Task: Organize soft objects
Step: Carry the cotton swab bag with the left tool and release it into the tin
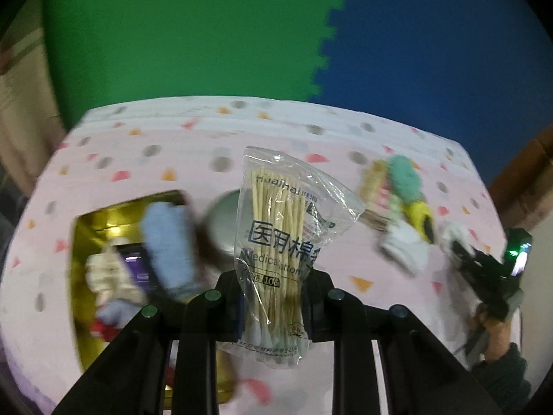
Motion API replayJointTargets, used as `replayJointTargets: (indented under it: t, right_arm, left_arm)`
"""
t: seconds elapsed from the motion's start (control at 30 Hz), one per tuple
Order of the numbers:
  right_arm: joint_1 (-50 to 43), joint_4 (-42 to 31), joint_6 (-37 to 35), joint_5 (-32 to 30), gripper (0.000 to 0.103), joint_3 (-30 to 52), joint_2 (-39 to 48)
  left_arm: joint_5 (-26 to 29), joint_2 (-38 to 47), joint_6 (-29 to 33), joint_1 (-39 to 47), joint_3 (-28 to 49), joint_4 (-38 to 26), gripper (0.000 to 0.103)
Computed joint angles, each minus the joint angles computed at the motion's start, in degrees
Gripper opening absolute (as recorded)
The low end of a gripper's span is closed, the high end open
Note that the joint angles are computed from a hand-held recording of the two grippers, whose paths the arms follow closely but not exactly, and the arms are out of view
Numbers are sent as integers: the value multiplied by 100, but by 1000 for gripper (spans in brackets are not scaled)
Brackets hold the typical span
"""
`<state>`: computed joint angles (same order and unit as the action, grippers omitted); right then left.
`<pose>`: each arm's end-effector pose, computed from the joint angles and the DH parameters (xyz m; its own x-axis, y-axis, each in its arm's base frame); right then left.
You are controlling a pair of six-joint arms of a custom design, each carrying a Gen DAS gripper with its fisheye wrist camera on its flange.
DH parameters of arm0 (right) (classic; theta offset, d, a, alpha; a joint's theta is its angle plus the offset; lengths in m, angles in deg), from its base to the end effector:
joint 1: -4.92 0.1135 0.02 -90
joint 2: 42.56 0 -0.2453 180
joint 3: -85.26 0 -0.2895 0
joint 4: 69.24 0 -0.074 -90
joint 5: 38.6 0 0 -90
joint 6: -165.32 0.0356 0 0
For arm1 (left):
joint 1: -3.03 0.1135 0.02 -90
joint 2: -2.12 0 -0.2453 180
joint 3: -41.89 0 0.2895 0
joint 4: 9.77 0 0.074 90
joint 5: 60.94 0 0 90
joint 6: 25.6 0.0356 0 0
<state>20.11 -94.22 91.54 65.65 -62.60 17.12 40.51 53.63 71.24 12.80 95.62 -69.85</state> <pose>0.2135 0.0489 0.1053 -0.7659 0.0726 -0.6388 0.1089 0.9939 -0.0176 0.2126 0.0294 0.2245 -0.8359 -0.0255 -0.5482 0.0376 0.9939 -0.1035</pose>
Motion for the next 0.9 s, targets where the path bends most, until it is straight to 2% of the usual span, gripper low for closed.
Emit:
replayJointTargets:
  t: [0.17, 0.4, 0.6, 0.9]
  right_arm:
    - [-13, 0, -2, -18, 28, -5, -9]
    - [28, -22, 6, 38, 28, 2, -8]
    - [28, -14, 5, 45, 28, -7, -6]
    - [27, -18, -1, 51, 29, 6, 10]
  left_arm:
    - [132, 298, 660, 1288, 92, 71, 22]
    - [309, 923, 1271, 2482, 281, 336, 22]
    - [322, 1699, 1401, 2840, 361, 779, 22]
    - [111, 2704, 1158, 2611, 596, 1383, 24]
